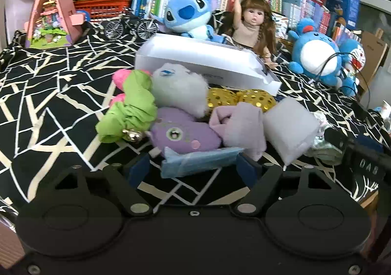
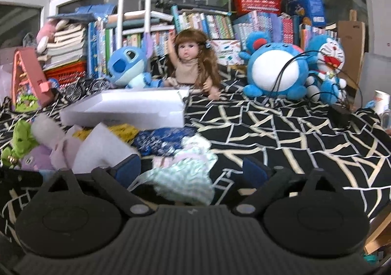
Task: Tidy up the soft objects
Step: 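Grasp the light blue face mask with the left gripper while the right gripper grasps the green gingham cloth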
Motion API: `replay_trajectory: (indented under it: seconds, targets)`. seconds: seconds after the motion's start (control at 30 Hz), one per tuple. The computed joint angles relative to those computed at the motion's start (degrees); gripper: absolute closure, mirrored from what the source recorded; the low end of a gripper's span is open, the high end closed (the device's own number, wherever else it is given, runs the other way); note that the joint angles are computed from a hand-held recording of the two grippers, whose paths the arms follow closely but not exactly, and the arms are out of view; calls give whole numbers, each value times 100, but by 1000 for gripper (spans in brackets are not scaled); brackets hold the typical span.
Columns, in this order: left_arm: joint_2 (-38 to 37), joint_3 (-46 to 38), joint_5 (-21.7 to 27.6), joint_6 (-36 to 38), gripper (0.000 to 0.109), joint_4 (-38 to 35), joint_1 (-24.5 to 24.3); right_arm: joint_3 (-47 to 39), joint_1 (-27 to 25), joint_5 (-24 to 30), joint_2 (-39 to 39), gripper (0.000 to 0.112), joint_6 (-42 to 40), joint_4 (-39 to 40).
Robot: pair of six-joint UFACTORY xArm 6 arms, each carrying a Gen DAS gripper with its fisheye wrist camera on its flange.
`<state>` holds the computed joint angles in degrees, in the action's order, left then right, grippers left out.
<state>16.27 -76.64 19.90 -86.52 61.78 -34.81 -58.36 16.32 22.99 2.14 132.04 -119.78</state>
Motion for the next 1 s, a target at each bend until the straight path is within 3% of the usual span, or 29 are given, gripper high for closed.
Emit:
replay_trajectory:
  seconds: [0.2,0.53,0.6,0.73,0.8,1.0]
  targets:
    - [232,-218,-45,157,35,-101,-46,-81,-123,-58,73,23,-120,203]
    - [797,-930,532,302,19,-218,-246,-552,-218,-438,531,30,-581,518]
    - [856,-1006,607,256,19,-154,-269,-617,-212,-465,602,30,-690,566]
    - [809,-945,672,238,29,56,-278,-764,-259,-634,758,32,-899,692]
    - [711,-800,505,211,30,97,-228,-839,-302,-779,844,35,-1005,796]
    - [331,-417,409,-189,33,675,-204,-902,-409,-1134,902,60,-825,834]
